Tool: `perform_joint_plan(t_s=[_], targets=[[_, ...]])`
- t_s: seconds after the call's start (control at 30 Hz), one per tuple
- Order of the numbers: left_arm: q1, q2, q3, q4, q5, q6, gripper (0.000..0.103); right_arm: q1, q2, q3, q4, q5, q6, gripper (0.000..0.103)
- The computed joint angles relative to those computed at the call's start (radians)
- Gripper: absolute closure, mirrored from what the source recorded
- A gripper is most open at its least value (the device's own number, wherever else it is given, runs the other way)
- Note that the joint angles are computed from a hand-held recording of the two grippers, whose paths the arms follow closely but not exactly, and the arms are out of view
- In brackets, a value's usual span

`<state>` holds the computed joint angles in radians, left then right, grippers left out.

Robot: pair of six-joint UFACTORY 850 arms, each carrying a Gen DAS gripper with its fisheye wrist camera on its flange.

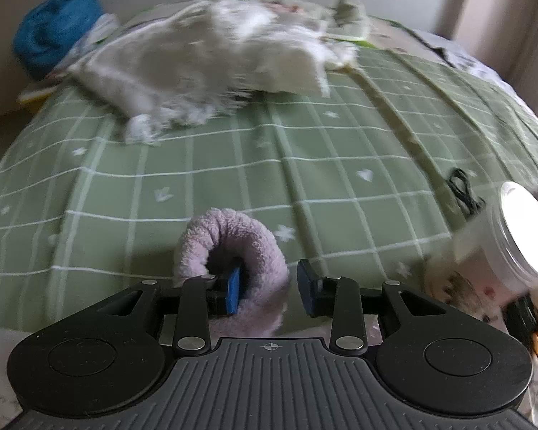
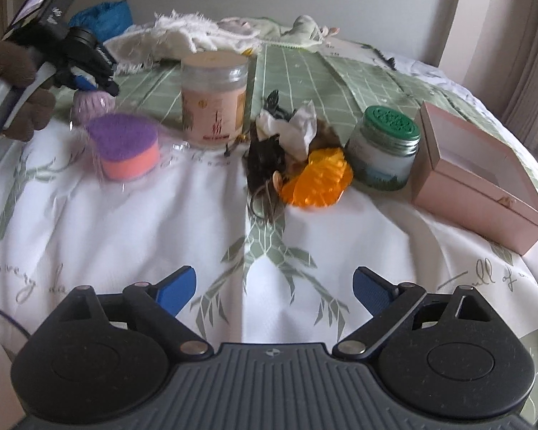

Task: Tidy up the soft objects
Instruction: 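Grasp the pink knitted wristband with the left gripper, then grasp the wrapped purple sponge with the right gripper while the left holds the wristband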

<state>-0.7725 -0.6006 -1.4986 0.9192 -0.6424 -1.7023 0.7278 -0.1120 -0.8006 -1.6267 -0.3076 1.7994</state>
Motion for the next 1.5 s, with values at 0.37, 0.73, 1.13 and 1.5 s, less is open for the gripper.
perform_joint_plan(t_s=[0.37,0.73,1.13,1.5], targets=[[-0.016,-0.031,-0.037,0.032,-0.103,0.118,0.08,0.115,-0.026,-0.099,0.377,-0.157,-0.383,0.008],[-0.032,0.057,0.09,0.158,-0.004,0.085,0.082,0.239,-0.099,-0.308,0.49,-0.349,-0.534,0.008],[-0.014,0.177,0.218,0.438,0.086,-0.386,0.082,0.143,-0.067,-0.241,0.437,-0.066,-0.472,0.008],[0.007,0.214,0.279,0.609,0.099,-0.722,0.082,0.047,-0.093,-0.161,-0.194,0.04,0.133,0.008]])
